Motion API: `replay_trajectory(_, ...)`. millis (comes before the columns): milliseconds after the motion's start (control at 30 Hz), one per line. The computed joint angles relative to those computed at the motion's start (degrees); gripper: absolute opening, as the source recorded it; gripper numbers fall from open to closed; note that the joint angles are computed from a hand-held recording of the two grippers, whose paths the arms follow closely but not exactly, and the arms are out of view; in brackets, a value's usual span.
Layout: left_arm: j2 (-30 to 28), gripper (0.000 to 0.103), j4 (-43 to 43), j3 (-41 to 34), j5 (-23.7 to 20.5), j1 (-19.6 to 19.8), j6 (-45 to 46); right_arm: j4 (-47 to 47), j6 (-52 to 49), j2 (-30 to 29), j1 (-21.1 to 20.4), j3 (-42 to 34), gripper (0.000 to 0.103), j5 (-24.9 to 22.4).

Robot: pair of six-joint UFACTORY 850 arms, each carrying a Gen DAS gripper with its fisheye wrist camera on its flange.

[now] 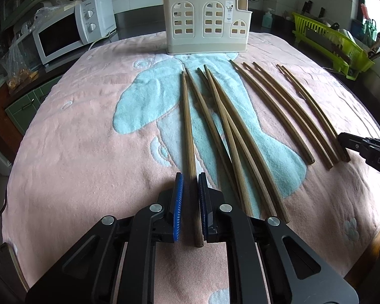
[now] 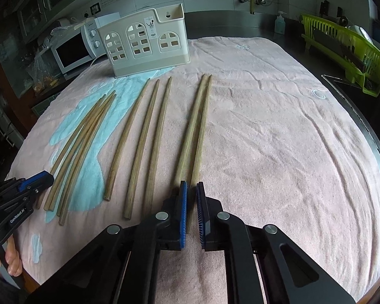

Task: Organize utensils
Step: 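Close the left tool on a chopstick while the right tool closes on another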

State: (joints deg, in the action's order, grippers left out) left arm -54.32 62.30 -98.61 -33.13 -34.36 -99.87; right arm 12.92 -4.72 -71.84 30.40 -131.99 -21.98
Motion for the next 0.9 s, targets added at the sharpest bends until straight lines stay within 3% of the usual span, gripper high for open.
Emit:
replay_trajectory(200,-0.80,0.011,-1.63,-1.49,-1.28,-0.15,1.98,-10.03,7.54,-0.91,1.04,-1.29,0.008,0.27)
replay_trajectory(400,0.01,0.006,-0.53,-0.62,0.42,0.13,0.73,-10.16,7.24,1.37,0.83,2.36,0.007,2.79)
replay_trajectory(767,4.65,0.006,11.78,5.09,-0.25,-0.23,-12.64,-16.29,12.11,10.87,0.39,14.46,0.007,15.91)
replay_trajectory(900,5.17,0.006,10.29,5.76,0.92,0.09,-11.64,-17.26,12.62,12.10,0.29,15.23,0.007,17.94)
